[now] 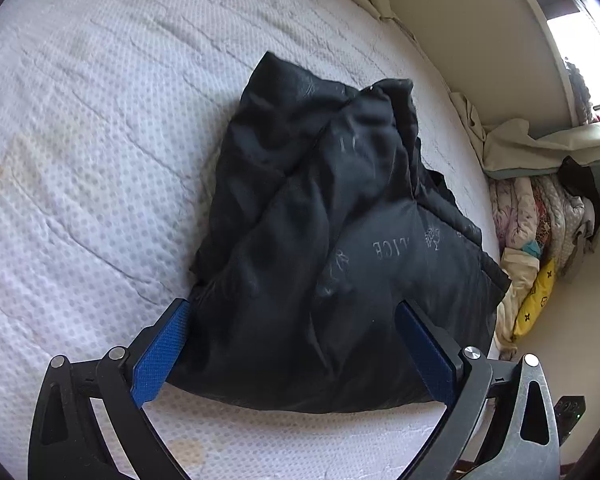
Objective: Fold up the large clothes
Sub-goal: 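Lift both open tools away from the folded jacket bundle, then grasp the edge of the folded jacket bundle with the left tool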
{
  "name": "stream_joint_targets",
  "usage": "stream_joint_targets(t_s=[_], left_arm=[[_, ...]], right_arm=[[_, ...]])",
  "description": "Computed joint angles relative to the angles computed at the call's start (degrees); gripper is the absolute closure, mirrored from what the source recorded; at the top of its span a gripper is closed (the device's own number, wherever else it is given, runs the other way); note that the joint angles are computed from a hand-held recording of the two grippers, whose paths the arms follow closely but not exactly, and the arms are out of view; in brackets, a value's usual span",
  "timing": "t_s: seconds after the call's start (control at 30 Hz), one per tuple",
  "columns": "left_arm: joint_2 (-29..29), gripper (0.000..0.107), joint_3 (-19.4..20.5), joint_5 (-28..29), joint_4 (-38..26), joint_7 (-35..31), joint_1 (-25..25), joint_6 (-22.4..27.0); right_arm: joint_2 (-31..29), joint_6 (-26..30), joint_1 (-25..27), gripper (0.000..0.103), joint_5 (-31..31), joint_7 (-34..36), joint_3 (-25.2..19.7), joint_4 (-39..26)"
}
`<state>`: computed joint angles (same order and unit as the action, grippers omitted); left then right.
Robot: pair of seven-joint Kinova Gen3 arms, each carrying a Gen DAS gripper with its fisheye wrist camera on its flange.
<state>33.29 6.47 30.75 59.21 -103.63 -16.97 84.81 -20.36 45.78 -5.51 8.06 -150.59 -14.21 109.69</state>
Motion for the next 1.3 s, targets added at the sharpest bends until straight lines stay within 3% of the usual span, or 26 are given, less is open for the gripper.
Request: stream_joint_targets(t_s=[0.4,0.9,1.13,1.3], left_arm=[[-3.9,0.006,-1.1,1.4,11.2,0.8,0.3,-7.0],[-5.9,0.006,-2.8,3.4,13.1,0.0,-4.2,-5.7],[-2.3,0.006,-1.6,13.3,18.3,0.7,-9.1,-2.6],[-2.1,0.006,-0.8,19.9,22.3,-2.7,-10.2,-6.0]], right_arm=[[-2.4,-0.6,-1.2,0.023,-4.2,5.5,2.1,2.3],[-0.3,0.1,0.7,0.023,-1.5,3.4,-0.4,2.2],[2.1,1.1,-1.3,0.023,1.6,2.9,-1.9,0.6],[2.5,0.7,-2.6,0.023,1.6,2.7,-0.7,0.7]])
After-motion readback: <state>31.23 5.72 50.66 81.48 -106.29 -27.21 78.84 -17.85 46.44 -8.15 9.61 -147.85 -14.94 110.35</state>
